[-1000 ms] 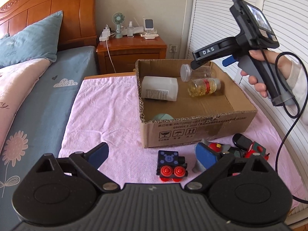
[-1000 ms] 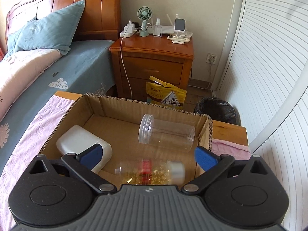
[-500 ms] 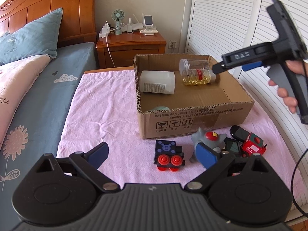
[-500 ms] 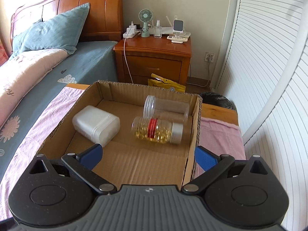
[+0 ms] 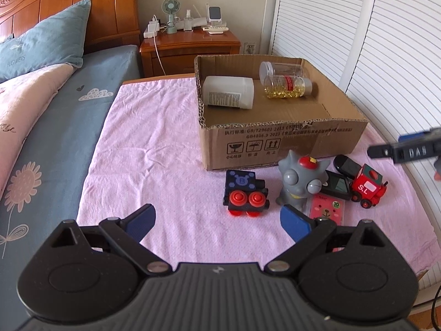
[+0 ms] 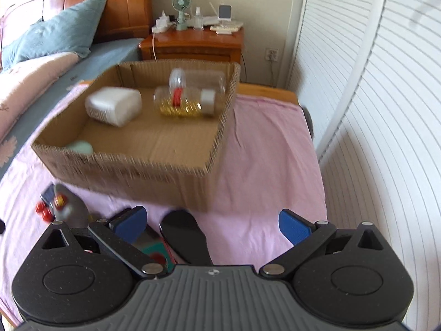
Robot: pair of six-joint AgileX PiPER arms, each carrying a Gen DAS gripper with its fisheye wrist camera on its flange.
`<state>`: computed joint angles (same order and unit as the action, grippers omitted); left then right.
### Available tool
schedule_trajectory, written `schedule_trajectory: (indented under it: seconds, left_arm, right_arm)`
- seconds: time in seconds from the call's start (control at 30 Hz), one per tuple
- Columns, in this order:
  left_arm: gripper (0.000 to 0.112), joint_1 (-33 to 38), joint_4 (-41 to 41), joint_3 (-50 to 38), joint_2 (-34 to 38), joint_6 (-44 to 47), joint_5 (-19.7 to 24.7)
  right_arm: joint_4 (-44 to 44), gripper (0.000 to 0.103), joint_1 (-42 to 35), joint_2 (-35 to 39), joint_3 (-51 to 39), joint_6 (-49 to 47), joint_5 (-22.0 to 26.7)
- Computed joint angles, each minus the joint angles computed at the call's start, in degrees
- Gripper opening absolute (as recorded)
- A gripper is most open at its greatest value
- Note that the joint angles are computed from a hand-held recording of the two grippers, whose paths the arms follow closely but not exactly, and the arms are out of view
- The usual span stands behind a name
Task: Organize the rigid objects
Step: 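Withdraw both tools from the box and move the right tool toward the red toy train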
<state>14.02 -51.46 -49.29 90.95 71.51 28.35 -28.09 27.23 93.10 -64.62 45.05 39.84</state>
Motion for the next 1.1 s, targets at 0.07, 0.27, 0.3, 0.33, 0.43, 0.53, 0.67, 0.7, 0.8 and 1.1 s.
schedule_trajectory:
  seconds: [0.07, 0.27, 0.3, 0.33, 0.43, 0.53, 0.67, 0.7, 0.8, 1.1]
  left_arm:
    - [0.097, -0.01, -0.08, 0.10, 0.05, -0.06, 0.24]
    - [0.097, -0.27, -0.37, 0.86, -0.23, 0.34, 0.70]
    - [0.097, -0.25, -0.39, 1.04, -0.40, 0.53, 0.81]
    - [0.097, -0.21, -0.43, 1.18, -0.52, 0.64, 0.84]
    - [0.097, -0.02, -0.42, 1.32, -0.64, 0.64, 1.01]
    - [0.097, 0.18, -0.56, 1.38, -0.58, 0.90, 1.17]
    - [0.097, 0.34, -0.96, 1.46, -0.48, 1.54, 1.47]
    - [0.097, 0.41, -1.19, 1.60, -0.48, 1.92, 1.57]
    - [0.097, 0.36, -1.44, 1.85, -0.51, 2.60, 1.65]
    - [0.097, 0.31, -1.12, 2.17, -0.45, 2.61, 2.39]
  right_arm:
    - [-0.15, 0.103, -0.10, -0.89, 2.40, 0.67, -0.76]
    - [-0.43, 0.103, -0.50, -2.29, 6.51, 2.79, -3.46]
    - [-0.14, 0.103, -0.39, -2.47, 6.75, 2.79, -3.68]
    - [0.01, 0.103, -0.30, -2.61, 6.87, 2.75, -3.74]
    - [1.92, 0.103, 0.19, -3.68, 7.69, 1.78, -4.09]
    - [4.65, 0.103, 1.50, -4.75, 9.20, 0.37, -5.08]
    - [4.34, 0.103, 5.51, -5.11, 10.87, 1.47, -4.24]
    - [3.51, 0.103, 6.70, -5.03, 11.33, 2.25, -4.11]
    - [1.90, 0.103, 9.59, -4.45, 12.61, 2.87, -4.45]
    - [-5.71, 0.103, 11.42, -0.66, 13.61, 7.91, -7.56]
